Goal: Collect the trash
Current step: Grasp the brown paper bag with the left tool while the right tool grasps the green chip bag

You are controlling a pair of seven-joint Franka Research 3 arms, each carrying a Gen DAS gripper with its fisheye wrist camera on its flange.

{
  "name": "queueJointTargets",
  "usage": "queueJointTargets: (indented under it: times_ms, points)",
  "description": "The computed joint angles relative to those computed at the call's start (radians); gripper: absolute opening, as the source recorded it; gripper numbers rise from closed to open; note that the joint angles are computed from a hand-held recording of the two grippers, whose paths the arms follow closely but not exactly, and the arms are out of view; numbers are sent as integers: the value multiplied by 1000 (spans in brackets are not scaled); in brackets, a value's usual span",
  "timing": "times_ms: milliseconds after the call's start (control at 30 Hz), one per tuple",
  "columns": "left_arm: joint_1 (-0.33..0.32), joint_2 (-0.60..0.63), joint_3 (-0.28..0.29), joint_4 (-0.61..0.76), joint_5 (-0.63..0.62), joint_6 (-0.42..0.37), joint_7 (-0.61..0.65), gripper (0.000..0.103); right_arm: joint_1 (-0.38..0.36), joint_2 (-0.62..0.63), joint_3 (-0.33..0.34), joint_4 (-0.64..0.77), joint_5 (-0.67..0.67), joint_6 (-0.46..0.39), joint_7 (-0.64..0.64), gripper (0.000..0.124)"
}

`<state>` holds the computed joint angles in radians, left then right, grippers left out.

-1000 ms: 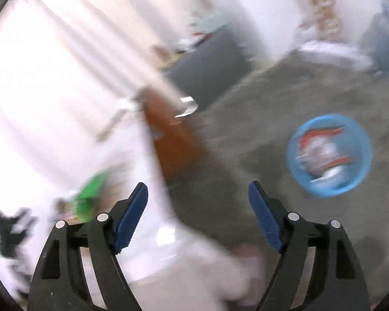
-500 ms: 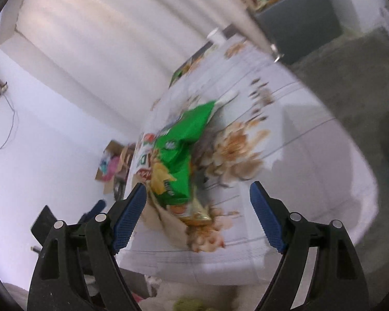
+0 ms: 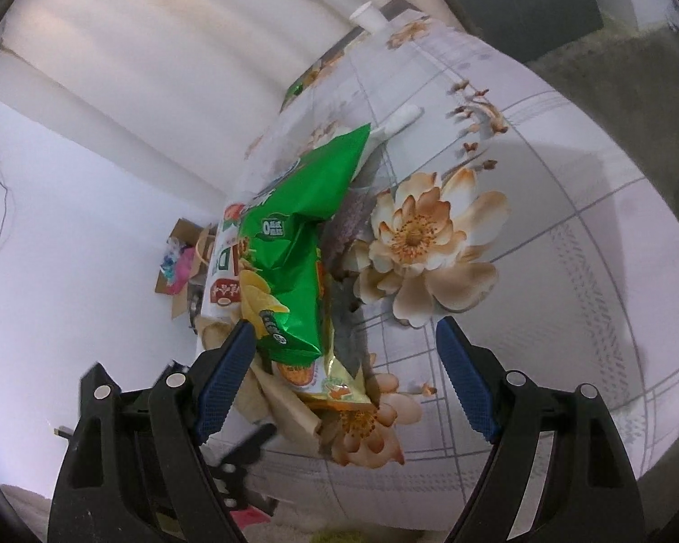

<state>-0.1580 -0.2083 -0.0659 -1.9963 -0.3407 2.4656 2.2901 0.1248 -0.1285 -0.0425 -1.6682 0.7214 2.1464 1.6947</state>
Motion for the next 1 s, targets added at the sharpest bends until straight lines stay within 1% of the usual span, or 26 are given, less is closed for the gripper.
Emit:
queueJointTargets:
  times_ms: [67,133,167,200,233,300,333,400,433,467,567,700,767,867,1000]
  points:
    - [9,-4,-16,-23,38,32,-50,87,3,11,1,15,7,-2,-10,78]
    - [14,7,-17,-17,51,26,-107,87,5,16,-1,26,35,-11,-33,78]
    - [13,11,-11,-13,35,20,-122,83,6,21,-4,33,58,-16,-45,78]
    - [14,15,-7,-9,23,17,-134,77,6,29,-6,43,82,-24,-54,78]
    - [16,19,-5,-7,16,14,-144,75,5,37,-7,55,100,-31,-61,78]
    - [19,21,0,-4,-1,-1,-151,65,2,54,-7,76,132,-41,-74,78]
    - [19,21,3,-4,-11,-8,-148,63,1,66,-6,92,143,-45,-79,78]
    - [20,15,8,-9,-34,-18,-133,55,-3,85,-2,113,169,-51,-95,78]
    - [20,12,9,-13,-42,-19,-126,53,-5,99,1,128,183,-55,-97,78]
    - [20,10,11,-16,-50,-20,-118,48,-7,112,4,142,193,-60,-100,78]
    - [21,4,14,-22,-69,-24,-106,37,-16,159,17,186,219,-80,-87,78]
    - [16,-18,28,-41,-117,-27,-62,19,-26,206,36,232,223,-84,-73,78]
    - [13,-28,37,-53,-147,-23,-47,14,-33,223,43,248,237,-86,-72,78]
    - [14,-25,47,-55,-186,-25,-44,12,-45,256,54,277,255,-85,-56,78]
    - [20,-24,51,-58,-227,-34,-47,11,-67,305,72,316,307,-111,-40,78]
